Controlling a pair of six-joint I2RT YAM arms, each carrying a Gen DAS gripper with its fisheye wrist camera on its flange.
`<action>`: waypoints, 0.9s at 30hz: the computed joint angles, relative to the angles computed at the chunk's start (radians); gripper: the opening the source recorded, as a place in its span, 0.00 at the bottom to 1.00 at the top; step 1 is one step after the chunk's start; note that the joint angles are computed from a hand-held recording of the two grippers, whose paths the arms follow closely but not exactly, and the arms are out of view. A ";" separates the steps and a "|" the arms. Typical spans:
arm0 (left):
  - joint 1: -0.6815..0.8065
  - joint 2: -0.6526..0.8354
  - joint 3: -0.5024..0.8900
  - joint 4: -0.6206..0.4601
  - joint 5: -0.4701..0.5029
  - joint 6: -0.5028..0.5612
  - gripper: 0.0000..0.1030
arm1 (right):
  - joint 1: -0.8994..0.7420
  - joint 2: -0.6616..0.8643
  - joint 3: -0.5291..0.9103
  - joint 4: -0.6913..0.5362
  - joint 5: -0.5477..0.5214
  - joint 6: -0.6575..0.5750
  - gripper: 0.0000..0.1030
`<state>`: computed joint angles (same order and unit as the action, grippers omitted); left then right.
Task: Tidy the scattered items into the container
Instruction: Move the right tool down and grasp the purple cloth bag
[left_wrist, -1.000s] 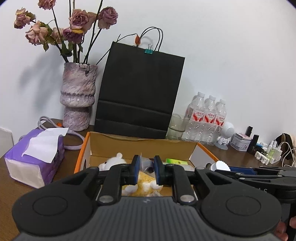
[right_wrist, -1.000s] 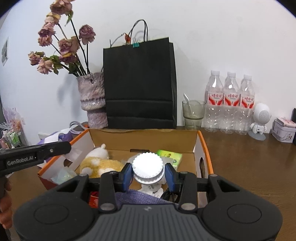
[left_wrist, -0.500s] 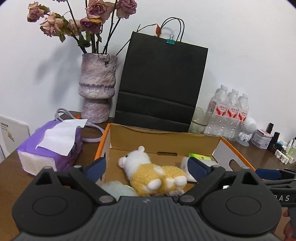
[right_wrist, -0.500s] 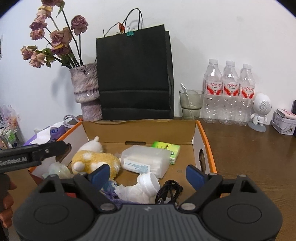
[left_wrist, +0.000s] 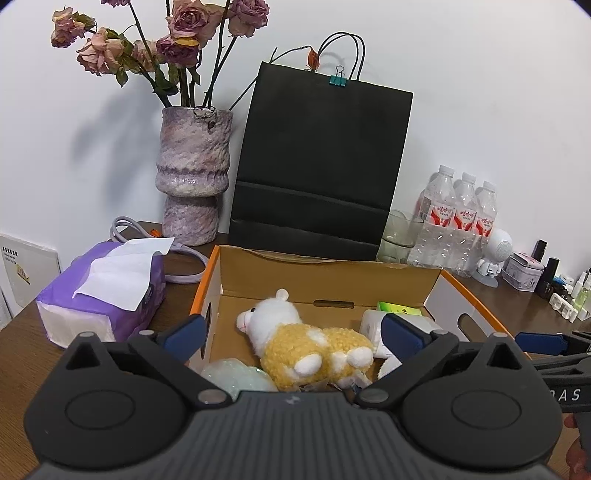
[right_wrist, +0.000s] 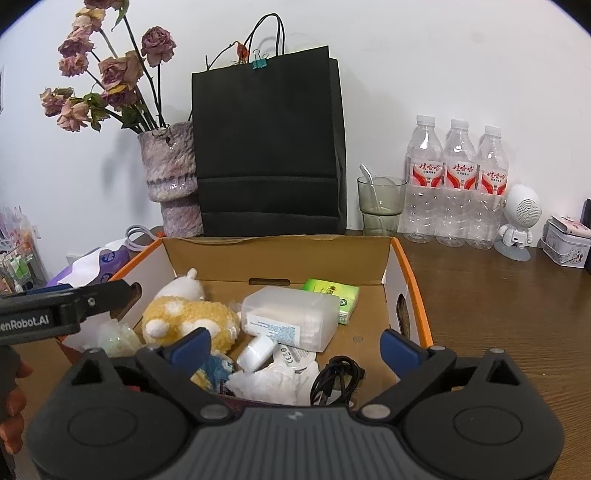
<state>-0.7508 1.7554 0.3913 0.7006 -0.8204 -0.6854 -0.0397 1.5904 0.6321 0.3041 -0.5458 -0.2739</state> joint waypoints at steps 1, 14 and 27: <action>-0.001 -0.004 -0.001 -0.003 -0.003 -0.002 1.00 | 0.000 -0.002 0.000 -0.002 0.000 0.000 0.99; -0.092 -0.110 -0.059 -0.098 -0.075 -0.071 1.00 | -0.039 -0.103 -0.042 -0.072 -0.022 -0.042 1.00; -0.222 -0.086 -0.109 -0.252 -0.109 -0.258 1.00 | -0.175 -0.091 -0.138 -0.154 -0.051 -0.250 1.00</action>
